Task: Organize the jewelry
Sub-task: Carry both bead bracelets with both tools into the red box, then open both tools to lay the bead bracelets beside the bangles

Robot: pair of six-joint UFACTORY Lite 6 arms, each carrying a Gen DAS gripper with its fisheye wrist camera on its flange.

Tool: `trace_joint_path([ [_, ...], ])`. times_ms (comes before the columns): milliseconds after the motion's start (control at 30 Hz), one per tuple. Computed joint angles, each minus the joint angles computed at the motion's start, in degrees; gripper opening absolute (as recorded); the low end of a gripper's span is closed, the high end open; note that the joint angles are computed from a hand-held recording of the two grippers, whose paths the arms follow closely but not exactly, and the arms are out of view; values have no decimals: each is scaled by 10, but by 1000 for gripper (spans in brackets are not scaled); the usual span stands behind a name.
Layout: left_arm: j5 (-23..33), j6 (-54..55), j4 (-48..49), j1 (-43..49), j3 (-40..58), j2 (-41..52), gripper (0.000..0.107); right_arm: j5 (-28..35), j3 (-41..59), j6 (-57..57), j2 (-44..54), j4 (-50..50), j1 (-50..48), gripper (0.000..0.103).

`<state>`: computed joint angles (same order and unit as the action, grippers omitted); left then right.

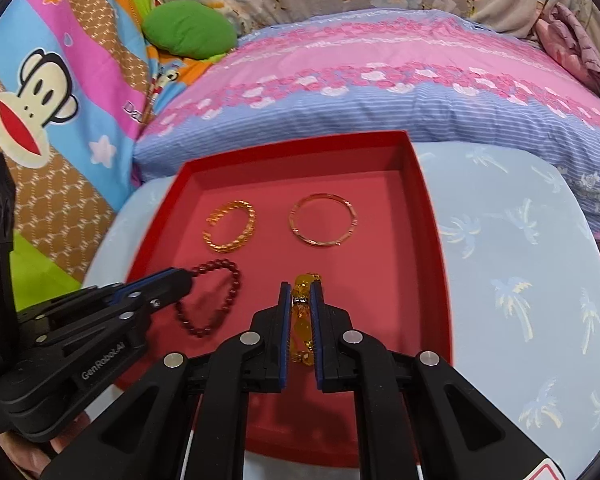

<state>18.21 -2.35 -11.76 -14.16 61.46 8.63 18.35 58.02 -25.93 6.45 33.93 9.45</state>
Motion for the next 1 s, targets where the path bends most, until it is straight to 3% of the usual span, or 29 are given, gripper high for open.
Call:
trace_joint_path([
  [133, -2, -153, 175, -12, 4, 22, 7, -31, -2, 62, 14, -78, 1, 9],
  [233, 2, -204, 233, -12, 9, 37, 8, -42, 9, 95, 31, -118, 2, 9],
  [667, 3, -275, 293, -10, 22, 58, 8, -58, 54, 191, 85, -213, 22, 10],
  [867, 0, -311, 322, -13, 15, 55, 15, -75, 32, 254, 61, -275, 27, 24],
  [1000, -4, -320, 328, -14, 7, 46, 20, -78, 11, 232, 36, -251, 22, 25],
])
